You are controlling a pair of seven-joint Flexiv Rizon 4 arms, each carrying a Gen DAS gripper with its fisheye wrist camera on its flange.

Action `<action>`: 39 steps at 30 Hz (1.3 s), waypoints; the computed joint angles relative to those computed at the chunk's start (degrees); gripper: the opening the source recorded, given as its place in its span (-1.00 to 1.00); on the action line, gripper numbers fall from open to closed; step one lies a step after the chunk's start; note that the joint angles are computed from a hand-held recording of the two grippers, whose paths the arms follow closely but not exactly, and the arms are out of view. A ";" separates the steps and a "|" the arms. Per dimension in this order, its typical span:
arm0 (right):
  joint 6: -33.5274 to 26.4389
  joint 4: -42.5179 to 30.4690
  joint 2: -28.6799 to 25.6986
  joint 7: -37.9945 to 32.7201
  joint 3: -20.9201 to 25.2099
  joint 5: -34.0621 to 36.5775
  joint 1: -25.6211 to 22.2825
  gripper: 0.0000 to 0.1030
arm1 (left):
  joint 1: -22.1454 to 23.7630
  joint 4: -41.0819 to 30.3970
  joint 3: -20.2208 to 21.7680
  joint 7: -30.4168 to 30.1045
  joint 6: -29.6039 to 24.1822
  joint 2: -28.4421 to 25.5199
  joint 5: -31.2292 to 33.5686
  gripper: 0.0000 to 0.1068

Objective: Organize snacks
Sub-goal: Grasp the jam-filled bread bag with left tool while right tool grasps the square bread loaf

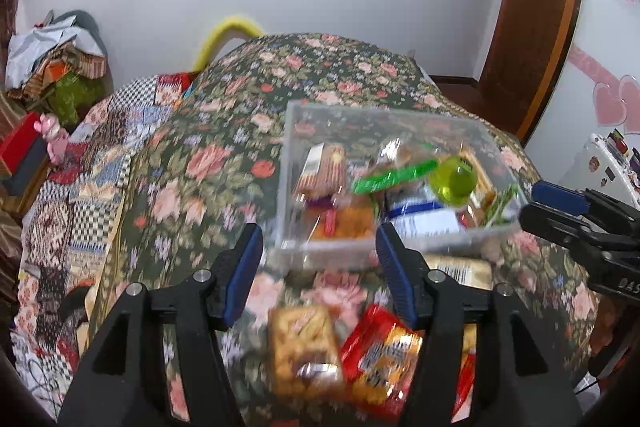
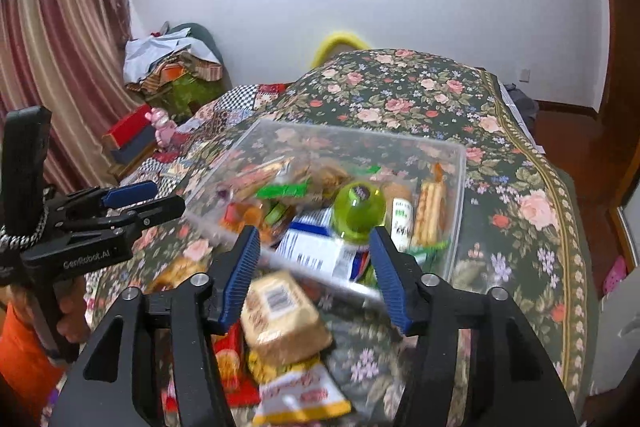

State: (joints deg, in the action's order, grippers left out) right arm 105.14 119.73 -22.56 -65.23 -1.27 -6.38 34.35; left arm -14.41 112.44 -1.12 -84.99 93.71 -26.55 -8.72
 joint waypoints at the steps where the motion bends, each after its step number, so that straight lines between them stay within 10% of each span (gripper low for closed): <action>1: 0.13 0.29 -0.02 -0.12 2.47 -0.76 -2.21 0.17 | 0.75 1.06 -0.70 0.02 -0.04 0.39 -0.20 0.12; 20: -8.51 -3.36 -6.48 1.36 17.42 -8.30 -14.32 0.28 | 6.96 7.15 -6.56 -0.15 -1.41 -1.83 -2.86 0.25; 33: -11.94 -6.58 -8.77 0.55 14.80 -8.45 -11.03 0.37 | 7.69 7.63 -8.10 1.46 0.08 -3.07 -2.37 -0.16; 39: -9.52 -4.80 -7.84 -1.26 14.92 -9.03 -10.96 0.05 | 8.44 8.99 -8.74 0.92 0.68 -2.06 -2.80 -0.16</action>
State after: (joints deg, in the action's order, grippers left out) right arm 95.61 114.94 -30.40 -66.49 13.65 -15.41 23.39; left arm -5.96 121.43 -9.86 -84.07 94.39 -28.61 -11.52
